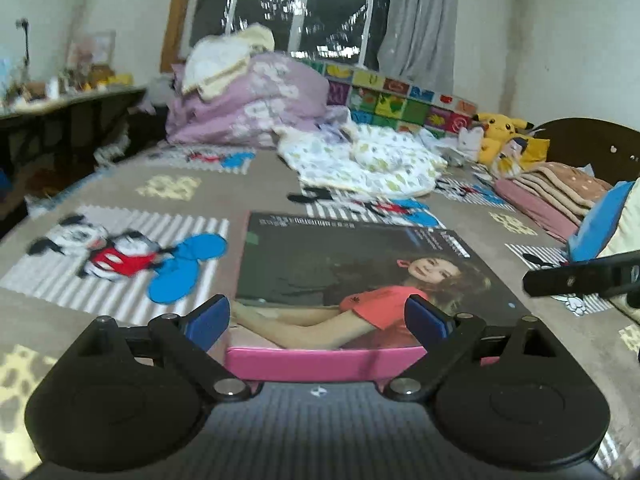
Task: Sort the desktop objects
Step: 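Lower the magazine flat onto the box opening and open the right tool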
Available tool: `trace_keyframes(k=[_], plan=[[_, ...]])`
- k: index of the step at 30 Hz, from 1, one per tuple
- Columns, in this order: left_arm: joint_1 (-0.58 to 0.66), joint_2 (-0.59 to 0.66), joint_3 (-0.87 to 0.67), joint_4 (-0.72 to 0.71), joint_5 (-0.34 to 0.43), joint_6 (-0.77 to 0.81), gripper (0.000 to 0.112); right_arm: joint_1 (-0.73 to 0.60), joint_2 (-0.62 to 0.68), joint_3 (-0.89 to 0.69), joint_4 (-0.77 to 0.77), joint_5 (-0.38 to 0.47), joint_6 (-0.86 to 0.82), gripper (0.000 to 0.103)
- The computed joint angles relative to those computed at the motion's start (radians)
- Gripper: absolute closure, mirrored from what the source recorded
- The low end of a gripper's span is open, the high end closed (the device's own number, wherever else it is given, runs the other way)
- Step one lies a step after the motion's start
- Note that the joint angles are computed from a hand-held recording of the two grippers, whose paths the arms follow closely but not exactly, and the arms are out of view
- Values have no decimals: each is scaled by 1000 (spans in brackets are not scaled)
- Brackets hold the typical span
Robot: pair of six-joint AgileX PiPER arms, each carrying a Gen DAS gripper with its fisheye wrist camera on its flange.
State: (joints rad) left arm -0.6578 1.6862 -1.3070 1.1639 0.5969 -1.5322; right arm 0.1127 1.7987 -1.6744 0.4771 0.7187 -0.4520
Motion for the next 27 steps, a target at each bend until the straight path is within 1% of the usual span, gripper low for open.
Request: trace_keyframes(k=[2, 4, 6, 9, 12, 16, 23, 27], plan=[[-60, -9, -14, 6, 119, 2, 18, 9, -59, 56, -27, -25, 41, 1], [-109, -22, -13, 22, 201, -1, 18, 21, -116, 111, -63, -45, 78, 1], [-151, -43, -1, 36, 257, -18, 18, 21, -170, 159, -50, -49, 61, 1], [-201, -73, 6, 34, 319, -23, 18, 8, -240, 214, -4, -41, 16, 1], [-254, -96, 5, 26, 383, -12, 17, 8, -301, 262, -40, -57, 66, 1], [-326, -116, 2, 23, 459, 1, 15, 32, -355, 295, -142, -68, 159, 1], [-425, -158, 13, 9, 533, -15, 15, 66, -477, 399, -212, -87, 244, 1], [-477, -153, -11, 0, 607, -6, 15, 81, -548, 459, -233, -93, 267, 1]])
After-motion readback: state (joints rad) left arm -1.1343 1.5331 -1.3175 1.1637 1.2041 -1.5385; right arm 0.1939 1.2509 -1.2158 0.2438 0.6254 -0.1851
